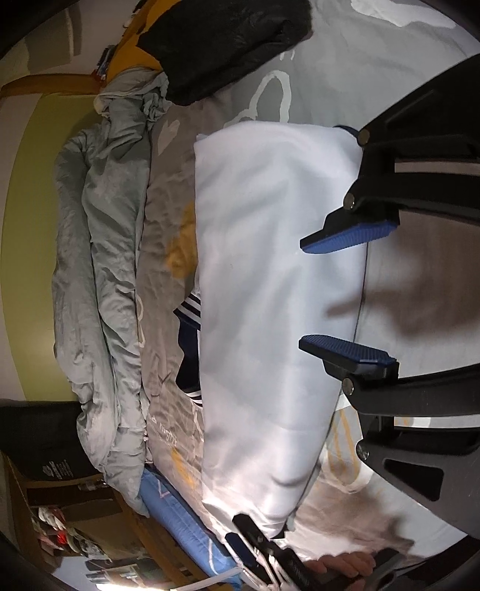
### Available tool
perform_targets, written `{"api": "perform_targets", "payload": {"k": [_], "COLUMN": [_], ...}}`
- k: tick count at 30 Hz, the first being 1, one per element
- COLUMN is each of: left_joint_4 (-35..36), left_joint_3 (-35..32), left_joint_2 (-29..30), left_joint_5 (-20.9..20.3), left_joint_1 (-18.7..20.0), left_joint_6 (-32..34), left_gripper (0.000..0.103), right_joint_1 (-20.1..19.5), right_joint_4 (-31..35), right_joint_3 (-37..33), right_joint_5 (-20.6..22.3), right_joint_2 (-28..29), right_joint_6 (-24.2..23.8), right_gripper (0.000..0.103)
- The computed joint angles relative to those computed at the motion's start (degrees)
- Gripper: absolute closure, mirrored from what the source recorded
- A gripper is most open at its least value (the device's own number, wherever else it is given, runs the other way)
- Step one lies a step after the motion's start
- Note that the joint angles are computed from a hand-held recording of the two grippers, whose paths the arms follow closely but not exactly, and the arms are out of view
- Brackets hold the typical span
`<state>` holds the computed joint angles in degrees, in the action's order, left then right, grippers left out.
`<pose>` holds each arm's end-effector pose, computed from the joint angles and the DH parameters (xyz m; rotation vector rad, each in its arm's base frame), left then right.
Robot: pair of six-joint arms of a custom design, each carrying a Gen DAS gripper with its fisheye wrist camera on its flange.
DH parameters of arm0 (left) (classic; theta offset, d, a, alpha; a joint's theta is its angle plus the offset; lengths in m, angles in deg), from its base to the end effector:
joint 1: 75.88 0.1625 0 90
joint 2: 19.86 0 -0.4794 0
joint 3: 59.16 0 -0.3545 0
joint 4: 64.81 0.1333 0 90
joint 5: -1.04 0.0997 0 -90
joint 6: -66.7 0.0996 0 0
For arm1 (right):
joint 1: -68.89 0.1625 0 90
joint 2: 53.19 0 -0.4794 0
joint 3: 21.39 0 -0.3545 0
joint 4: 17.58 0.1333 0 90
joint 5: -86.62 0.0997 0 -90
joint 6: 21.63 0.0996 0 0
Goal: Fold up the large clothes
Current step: 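Open both tools and press the folded white jacket flat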
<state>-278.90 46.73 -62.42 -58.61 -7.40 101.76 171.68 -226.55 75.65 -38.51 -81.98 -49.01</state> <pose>-0.0624 -0.6590 0.2150 0.7448 2.1321 -1.2271 0.2241 -0.6440 0.0897 0.4580 -2.2407 0.9724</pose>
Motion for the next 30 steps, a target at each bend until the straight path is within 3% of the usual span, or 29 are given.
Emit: {"api": "perform_targets", "payload": {"k": [2, 3, 4, 5, 7, 12, 15, 18, 21, 22, 25, 30], "left_joint_4": [0.44, 1.63, 4.38, 9.21, 12.67, 22.87, 21.19, 22.52, 24.12, 23.98, 23.24, 23.93], "left_joint_3": [-1.64, -2.21, -2.66, -3.57, -4.74, -8.63, -8.65, -8.73, -8.82, -8.82, -8.79, -8.48], "left_joint_2": [1.28, 1.65, 1.60, 1.37, 1.31, 2.48, 3.50, 2.83, 1.94, 2.02, 2.15, 1.34], "left_joint_5": [-0.10, -0.44, -0.79, -0.94, -0.62, 3.02, 5.04, 3.16, 0.70, 0.96, 1.86, -0.41], "left_joint_1": [0.79, 1.29, 1.77, 2.30, 2.62, 2.90, 2.34, 2.93, 3.67, 3.53, 3.36, 3.93], "left_joint_6": [1.34, 1.40, 0.67, -0.94, -2.60, -6.03, -4.43, -5.89, -7.69, -7.64, -6.66, -7.86], "left_gripper": [0.021, 0.035, 0.042, 0.053, 0.068, 0.068, 0.068, 0.068, 0.068, 0.068, 0.068, 0.068], "right_joint_1": [-0.17, -0.30, -0.54, -0.83, -1.45, -1.82, -1.68, -2.41, -3.10, -3.58, -3.65, -3.85], "right_joint_4": [0.88, 2.11, 4.75, 7.84, 12.36, 18.49, 24.08, 33.08, 37.09, 39.10, 37.84, 25.83], "right_joint_3": [-1.09, -1.75, -2.50, -3.28, -4.75, -9.74, -15.73, -24.21, -33.65, -35.17, -31.23, -11.86], "right_joint_5": [0.54, 0.90, 1.79, 2.75, 4.33, 3.13, 2.57, 2.74, 0.32, 1.23, 3.23, 9.04], "right_joint_2": [0.30, 0.35, 0.18, 0.02, 0.05, 2.51, 4.20, 6.40, 10.32, 10.60, 8.51, 1.47], "right_joint_6": [1.50, 2.40, 3.73, 5.10, 7.58, 9.44, 10.62, 16.11, 16.91, 19.01, 23.75, 22.75], "right_gripper": [0.055, 0.065, 0.091, 0.101, 0.103, 0.103, 0.103, 0.103, 0.103, 0.103, 0.103, 0.103]}}
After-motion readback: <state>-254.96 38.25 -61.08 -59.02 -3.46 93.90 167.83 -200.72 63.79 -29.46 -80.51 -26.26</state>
